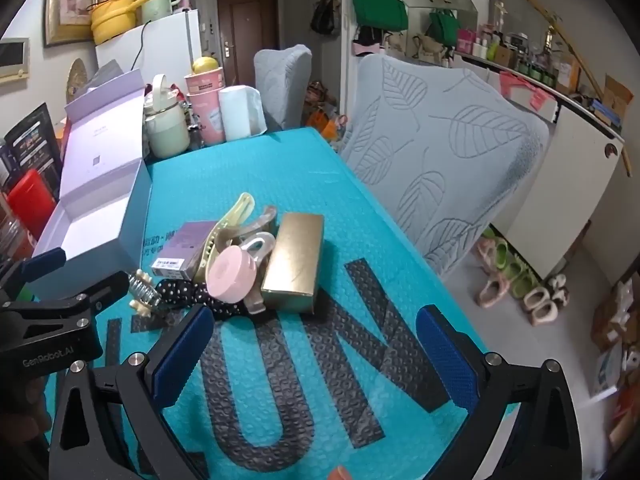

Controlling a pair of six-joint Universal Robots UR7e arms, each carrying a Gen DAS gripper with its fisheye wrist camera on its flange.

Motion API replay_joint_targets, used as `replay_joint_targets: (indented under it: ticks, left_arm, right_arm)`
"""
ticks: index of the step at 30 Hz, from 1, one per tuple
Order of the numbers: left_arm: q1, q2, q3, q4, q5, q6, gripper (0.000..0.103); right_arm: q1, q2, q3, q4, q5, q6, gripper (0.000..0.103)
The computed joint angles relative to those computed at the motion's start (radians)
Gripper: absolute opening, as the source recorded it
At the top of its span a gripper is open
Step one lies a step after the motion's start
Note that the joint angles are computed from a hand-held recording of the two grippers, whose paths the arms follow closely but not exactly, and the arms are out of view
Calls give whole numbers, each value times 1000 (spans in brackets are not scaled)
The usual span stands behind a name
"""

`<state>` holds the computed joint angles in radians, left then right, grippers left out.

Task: Organize rigid objects

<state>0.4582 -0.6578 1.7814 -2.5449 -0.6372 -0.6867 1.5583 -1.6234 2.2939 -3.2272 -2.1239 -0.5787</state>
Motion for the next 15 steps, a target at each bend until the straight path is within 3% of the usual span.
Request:
replay_joint_targets:
  ticks: [15]
  left_arm:
    - [7, -14, 13, -21, -28, 8, 103]
  right_arm:
    - [5, 14, 7, -37, 9, -25, 103]
